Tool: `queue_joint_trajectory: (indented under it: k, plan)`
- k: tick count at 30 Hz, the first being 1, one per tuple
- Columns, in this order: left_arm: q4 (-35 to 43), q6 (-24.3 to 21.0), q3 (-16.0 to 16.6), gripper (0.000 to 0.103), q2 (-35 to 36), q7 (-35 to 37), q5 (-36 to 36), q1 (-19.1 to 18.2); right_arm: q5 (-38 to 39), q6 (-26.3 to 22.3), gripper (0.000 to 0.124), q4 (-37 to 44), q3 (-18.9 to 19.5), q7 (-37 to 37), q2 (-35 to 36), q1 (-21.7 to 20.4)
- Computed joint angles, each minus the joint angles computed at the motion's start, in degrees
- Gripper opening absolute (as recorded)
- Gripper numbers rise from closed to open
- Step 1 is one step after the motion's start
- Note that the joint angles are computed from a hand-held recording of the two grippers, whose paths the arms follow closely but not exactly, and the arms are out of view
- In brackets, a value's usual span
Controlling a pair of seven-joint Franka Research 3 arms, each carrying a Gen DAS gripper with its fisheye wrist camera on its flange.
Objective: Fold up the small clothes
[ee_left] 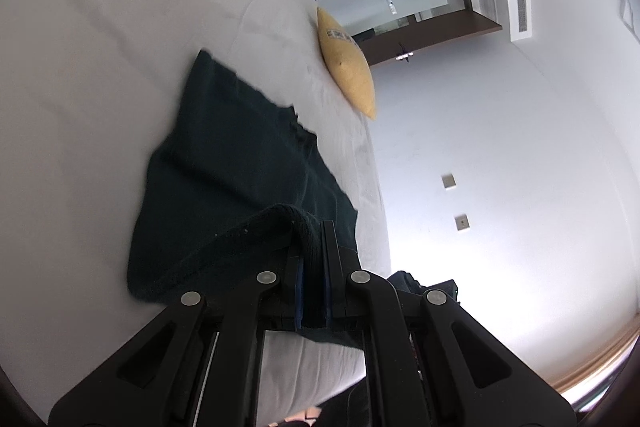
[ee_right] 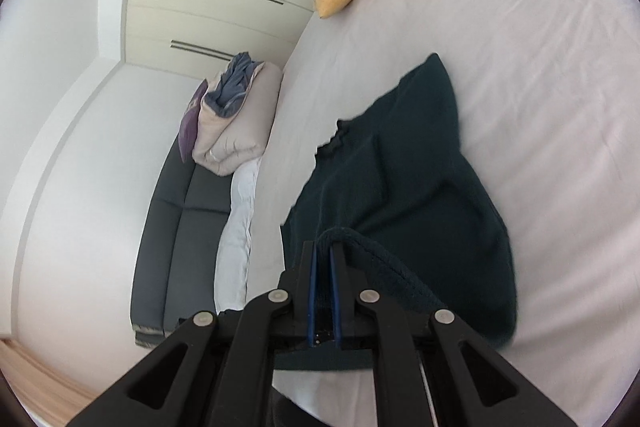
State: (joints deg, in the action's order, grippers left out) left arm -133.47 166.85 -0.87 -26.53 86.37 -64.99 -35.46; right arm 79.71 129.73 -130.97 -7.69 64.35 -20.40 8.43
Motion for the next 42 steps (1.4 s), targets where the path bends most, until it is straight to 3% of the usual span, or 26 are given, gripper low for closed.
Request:
queue_joint_trajectory:
  k: [8,12,20,28,34,40,42]
  plan:
    - [13.82,-4.38,-0.48,0.005,14.36,-0.22,1.64,6.43,1.67,3.05,0.008,11.19,1.96,2.53,12.53,-0.70]
    - [20.62,-6.86,-2.24,0.005,21.93,-2.39,4.67,10.60,1.51,5.12,0.008,16.29,3.31,5.15,18.73,-2.25]
    - [30.03,-7.29,-6.47,0.005,33.22,-4.28,5.97,17.20,-0.64,6.40,0.008,23.46,6.44,9.77,27.36,-5.34]
    - [38.25,-8.40,-9.94,0.005,42.60,-10.96,14.62,21.51,-2.36,8.22,0.008,28.94,8.80,14.00,32.61,-7.14]
    - [43.12,-10.44,-10.62,0.006,48.90,-19.74,23.55,22.98,-3.78,9.71,0.008,30.77,10.14,18.05,34.95,-8.02]
    - [44.71,-6.54,-17.57,0.009,52.85,-18.34,21.30,28.02,0.35,10.18,0.015,30.83,11.24,17.27,35.98,-9.29]
    - [44.37,-3.03,-22.30,0.018,53.71,-13.97,17.40,31.52,1.48,12.44,0.036,30.53,11.32,15.46,35.40,-9.10]
